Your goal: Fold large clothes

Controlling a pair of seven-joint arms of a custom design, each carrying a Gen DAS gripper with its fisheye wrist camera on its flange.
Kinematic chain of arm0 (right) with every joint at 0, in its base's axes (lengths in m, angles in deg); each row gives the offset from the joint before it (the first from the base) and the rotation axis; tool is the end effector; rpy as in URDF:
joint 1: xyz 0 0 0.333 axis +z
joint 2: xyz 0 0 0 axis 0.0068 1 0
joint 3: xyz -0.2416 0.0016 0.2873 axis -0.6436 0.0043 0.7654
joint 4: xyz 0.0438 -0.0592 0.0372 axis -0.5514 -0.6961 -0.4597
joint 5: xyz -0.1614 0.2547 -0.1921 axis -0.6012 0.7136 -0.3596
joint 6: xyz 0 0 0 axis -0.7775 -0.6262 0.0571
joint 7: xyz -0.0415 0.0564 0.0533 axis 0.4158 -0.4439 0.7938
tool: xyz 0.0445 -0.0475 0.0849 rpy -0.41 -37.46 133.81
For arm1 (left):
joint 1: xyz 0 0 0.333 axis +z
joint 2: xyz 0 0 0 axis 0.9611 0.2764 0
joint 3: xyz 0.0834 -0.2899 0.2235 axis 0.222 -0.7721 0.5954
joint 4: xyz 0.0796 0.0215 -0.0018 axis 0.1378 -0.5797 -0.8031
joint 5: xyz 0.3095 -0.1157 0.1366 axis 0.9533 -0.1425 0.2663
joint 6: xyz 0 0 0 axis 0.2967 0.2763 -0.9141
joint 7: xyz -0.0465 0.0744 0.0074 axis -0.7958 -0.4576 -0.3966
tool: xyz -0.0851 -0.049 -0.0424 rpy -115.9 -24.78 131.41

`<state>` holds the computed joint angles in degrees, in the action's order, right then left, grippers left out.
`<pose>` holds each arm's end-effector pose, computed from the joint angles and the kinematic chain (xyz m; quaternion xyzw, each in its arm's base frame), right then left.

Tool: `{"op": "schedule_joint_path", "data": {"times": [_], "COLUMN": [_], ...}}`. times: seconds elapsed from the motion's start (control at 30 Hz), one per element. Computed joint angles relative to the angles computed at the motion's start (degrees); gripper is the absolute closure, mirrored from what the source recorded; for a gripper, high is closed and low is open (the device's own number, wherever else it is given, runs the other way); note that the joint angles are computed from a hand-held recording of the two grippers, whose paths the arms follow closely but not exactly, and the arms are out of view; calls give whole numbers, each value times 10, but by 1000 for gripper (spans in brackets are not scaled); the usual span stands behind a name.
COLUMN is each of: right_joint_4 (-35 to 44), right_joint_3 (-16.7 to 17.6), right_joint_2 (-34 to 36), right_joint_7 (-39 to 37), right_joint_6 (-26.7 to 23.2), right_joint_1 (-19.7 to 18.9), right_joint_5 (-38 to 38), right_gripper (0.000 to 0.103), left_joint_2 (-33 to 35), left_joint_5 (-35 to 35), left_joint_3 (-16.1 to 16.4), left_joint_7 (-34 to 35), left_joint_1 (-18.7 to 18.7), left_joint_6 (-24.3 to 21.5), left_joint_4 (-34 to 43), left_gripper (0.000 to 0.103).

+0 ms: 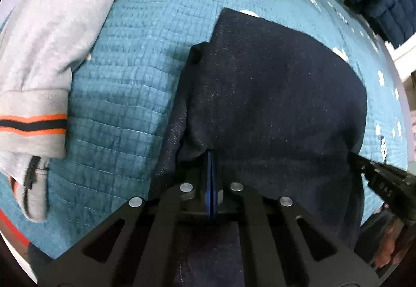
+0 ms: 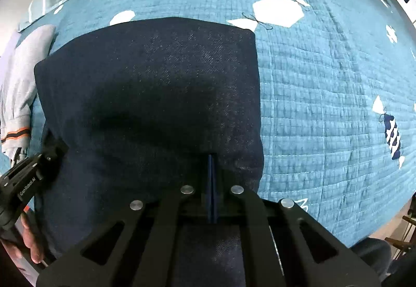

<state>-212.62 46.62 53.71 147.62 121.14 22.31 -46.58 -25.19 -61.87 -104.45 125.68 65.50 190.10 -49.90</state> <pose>0.5029 0.2200 0.3600 -0.5038 0.8574 -0.0634 0.0834 0.6020 -0.2446 0.3402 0.5134 -0.8420 0.1658 0.0064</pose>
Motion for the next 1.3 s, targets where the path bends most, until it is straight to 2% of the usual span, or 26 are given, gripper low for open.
{"op": "schedule_joint_path", "data": {"times": [0.07,0.1,0.17,0.23,0.33,0.4,0.43,0.47,0.5,0.53,0.63,0.73,0.8,0.87,0.9,0.97,1.0,1.03,1.07,1.1,1.2,1.23,1.3], "right_joint_4": [-14,-30,-38,-22,14,45,69,82,87,95,95,64,26,0,-5,4,19,32,28,28,-41,-69,-109], "right_joint_3": [9,9,-2,-1,3,12,12,7,-1,-7,-2,-5,-30,-42,-38,-23,-20,-25,-40,-47,-18,-31,-64], "right_joint_2": [-21,-35,-59,-60,-33,8,34,50,58,60,56,30,1,-14,-14,2,15,24,25,34,-1,-16,-45], "right_joint_7": [-15,-15,1,-12,-51,-104,-118,-126,-128,-131,-149,-140,-82,-39,-36,-59,-67,-59,-36,-41,-52,-34,17], "right_joint_6": [7,33,51,43,16,-5,-11,-13,-14,-27,-36,-5,49,105,130,151,132,110,111,131,178,196,199], "right_joint_1": [-15,-20,-18,-30,-52,-69,-70,-68,-61,-54,-61,-60,-31,-16,-15,-20,-16,-4,14,18,7,23,68], "right_joint_5": [39,48,19,21,61,101,107,105,93,81,100,117,64,18,13,16,17,12,-9,-7,20,-5,-67], "right_gripper": [102,102,102,102,102,102,102,102,102,102,102,102,101,101,101,101,102,102,102,102,102,102,103], "left_joint_2": [-14,-23,-43,-49,-20,26,60,90,117,124,125,105,81,52,39,33,41,47,54,55,19,2,-29], "left_joint_5": [23,25,-11,-33,2,28,59,74,70,80,68,72,60,25,10,-10,-11,-8,22,36,-10,-27,-46], "left_joint_3": [15,14,-21,-31,4,19,41,49,52,35,31,23,15,-18,-34,-51,-49,-28,-5,2,-45,-61,-65], "left_joint_7": [-15,-13,27,42,1,-27,-52,-68,-74,-83,-89,-70,-66,-19,7,40,43,34,2,-10,68,93,118], "left_joint_1": [-15,-13,15,19,-28,-49,-72,-82,-87,-73,-66,-57,-46,-18,-8,-2,-9,-30,-50,-53,1,22,39], "left_joint_6": [-7,-4,14,7,10,-33,-65,-93,-101,-107,-130,-115,-107,-57,-22,5,-6,-25,-48,-46,37,50,68], "left_joint_4": [-1,-4,-17,0,53,123,165,203,227,235,249,222,197,151,128,115,125,136,142,128,30,-3,-55], "left_gripper": [101,100,100,100,100,101,101,101,101,101,101,101,100,100,100,99,99,99,99,100,100,100,100]}}
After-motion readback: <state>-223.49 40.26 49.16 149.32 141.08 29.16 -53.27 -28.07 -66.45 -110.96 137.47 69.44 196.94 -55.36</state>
